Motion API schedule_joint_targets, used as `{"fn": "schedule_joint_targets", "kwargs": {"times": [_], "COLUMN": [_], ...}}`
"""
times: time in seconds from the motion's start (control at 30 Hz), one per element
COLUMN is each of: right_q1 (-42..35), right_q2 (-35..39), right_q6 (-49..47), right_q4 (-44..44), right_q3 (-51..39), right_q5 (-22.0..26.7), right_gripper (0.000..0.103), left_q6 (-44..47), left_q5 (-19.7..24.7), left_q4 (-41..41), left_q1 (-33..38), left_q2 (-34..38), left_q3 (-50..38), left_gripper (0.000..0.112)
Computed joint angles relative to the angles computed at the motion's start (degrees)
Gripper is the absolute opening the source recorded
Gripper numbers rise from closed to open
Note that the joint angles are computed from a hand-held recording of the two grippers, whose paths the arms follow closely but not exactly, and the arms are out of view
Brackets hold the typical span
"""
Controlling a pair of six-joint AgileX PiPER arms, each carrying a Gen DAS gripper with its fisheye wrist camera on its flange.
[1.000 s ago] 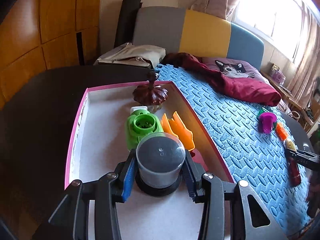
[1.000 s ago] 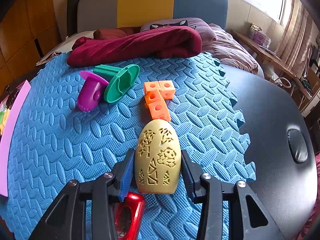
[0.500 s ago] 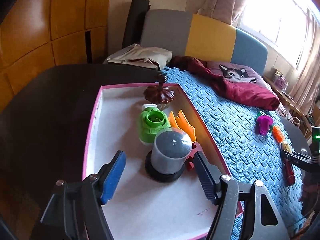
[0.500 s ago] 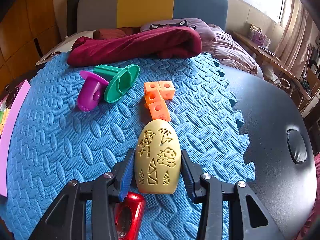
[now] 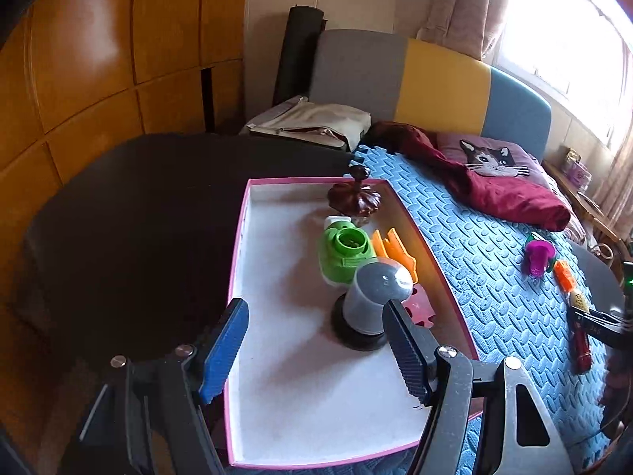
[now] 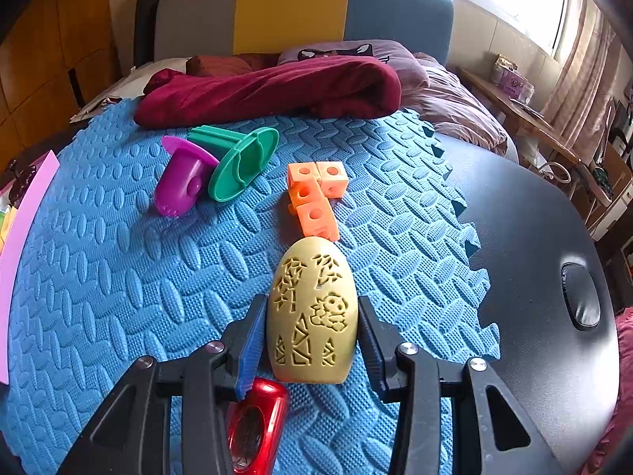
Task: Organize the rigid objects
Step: 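Carry the yellow egg toy into the tray and open the right tool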
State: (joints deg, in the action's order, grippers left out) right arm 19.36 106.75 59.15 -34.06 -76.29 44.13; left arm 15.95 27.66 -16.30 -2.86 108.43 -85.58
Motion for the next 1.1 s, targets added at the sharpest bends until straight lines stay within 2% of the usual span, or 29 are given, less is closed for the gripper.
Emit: {"fn": "schedule_joint_targets", "kwargs": {"times": [0.43,0.7,0.87,1.1], "right_q1": [-1.77,1.21,5.12,13.16], "right_q2": [-1.63,-6.28,-6.04,1.18], "right_q6": [-1.52,5.67,4.42,-1.46], "right_q4": [5.89,0.41,1.58,5.93], "right_q3": [0.93,1.86,-2.32,-14.49], "right_q5": [-1.59,-1.34,-2.55,-2.91], "right_gripper": [0.044,0.044,0.044,0.044], "left_q6": [-0.49,0.45,0.46,1.08], "left_q5": [-0.03,-0.05,-0.17,-1.23], "left_q4": [-0.10,-1.17,-1.55,-2.77], "left_q1": [1.23,1.83,2.16,3.08], "left_q2": [-0.35,-0.02,0.05,-0.30], "left_q3": [-0.05,0.27,0.51,1.11], "left_gripper": [0.071,0.071,0.071,0.071]}}
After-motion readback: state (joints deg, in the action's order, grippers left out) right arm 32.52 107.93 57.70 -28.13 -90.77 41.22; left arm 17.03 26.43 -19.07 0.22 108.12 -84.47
